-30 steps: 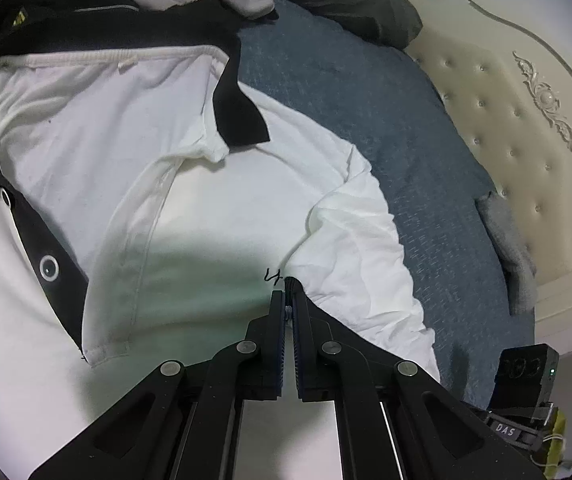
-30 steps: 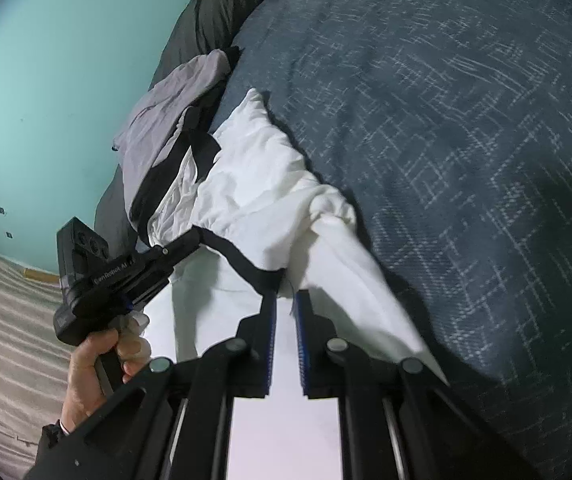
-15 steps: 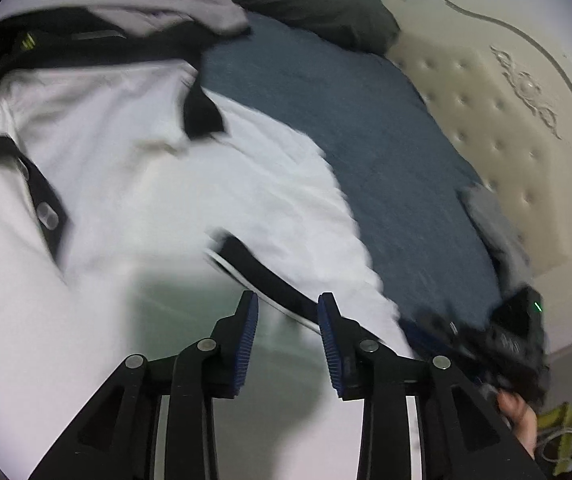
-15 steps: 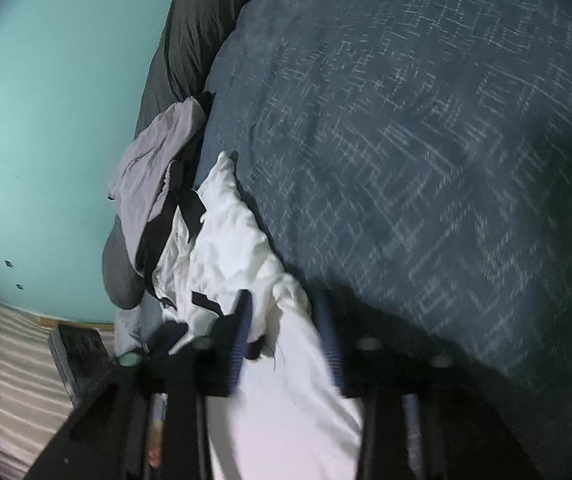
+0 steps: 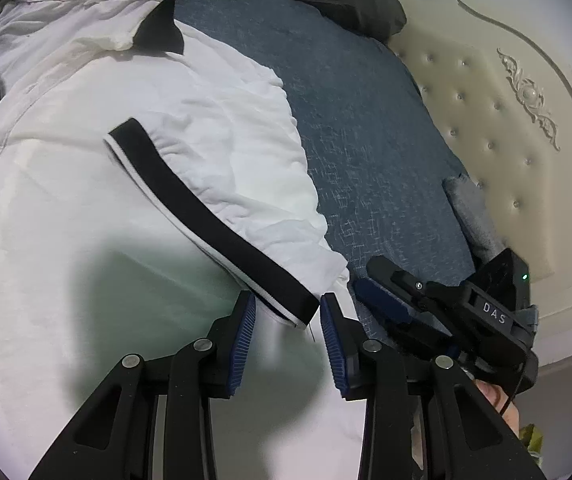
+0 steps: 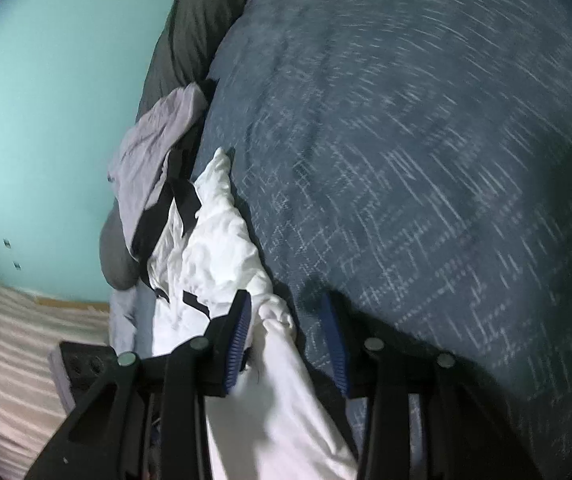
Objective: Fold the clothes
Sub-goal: 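Lift the side edge with both tools and fold it over the shirt body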
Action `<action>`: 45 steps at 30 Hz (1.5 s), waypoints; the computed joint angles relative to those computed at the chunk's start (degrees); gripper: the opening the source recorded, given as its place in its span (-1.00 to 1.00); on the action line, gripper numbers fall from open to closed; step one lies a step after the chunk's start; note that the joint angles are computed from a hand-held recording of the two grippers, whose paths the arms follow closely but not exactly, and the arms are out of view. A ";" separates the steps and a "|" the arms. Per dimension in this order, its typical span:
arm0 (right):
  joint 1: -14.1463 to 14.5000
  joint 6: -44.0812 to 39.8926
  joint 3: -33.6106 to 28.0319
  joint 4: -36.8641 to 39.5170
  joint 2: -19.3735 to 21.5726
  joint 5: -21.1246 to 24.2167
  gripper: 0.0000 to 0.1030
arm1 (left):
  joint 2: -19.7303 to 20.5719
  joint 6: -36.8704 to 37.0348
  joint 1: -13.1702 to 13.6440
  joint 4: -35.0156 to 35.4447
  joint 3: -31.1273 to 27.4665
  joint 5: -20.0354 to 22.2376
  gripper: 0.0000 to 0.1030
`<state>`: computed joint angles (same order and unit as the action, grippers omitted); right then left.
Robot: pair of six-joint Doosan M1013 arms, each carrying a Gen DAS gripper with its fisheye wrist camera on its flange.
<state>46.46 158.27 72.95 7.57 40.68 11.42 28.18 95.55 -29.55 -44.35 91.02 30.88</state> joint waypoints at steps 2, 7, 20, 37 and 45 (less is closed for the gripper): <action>0.08 -0.35 -1.19 -2.33 0.30 2.15 -0.27 | 0.21 -0.20 -0.07 0.94 -0.31 0.49 -0.55; 0.43 -1.58 -3.12 -6.41 0.86 6.92 -0.28 | 0.27 0.79 0.06 1.83 -0.60 0.91 -0.95; 0.91 -6.62 -6.79 -9.35 2.04 14.84 -0.36 | -0.90 3.34 0.47 -1.52 1.10 0.26 -0.97; 1.17 -5.65 -7.41 -13.78 2.18 16.63 -0.87 | -1.34 -0.33 0.84 2.30 1.60 1.56 -0.97; 1.11 -6.68 -4.68 -12.02 1.19 5.41 -0.84 | -1.40 0.00 0.95 2.59 1.59 2.09 -0.97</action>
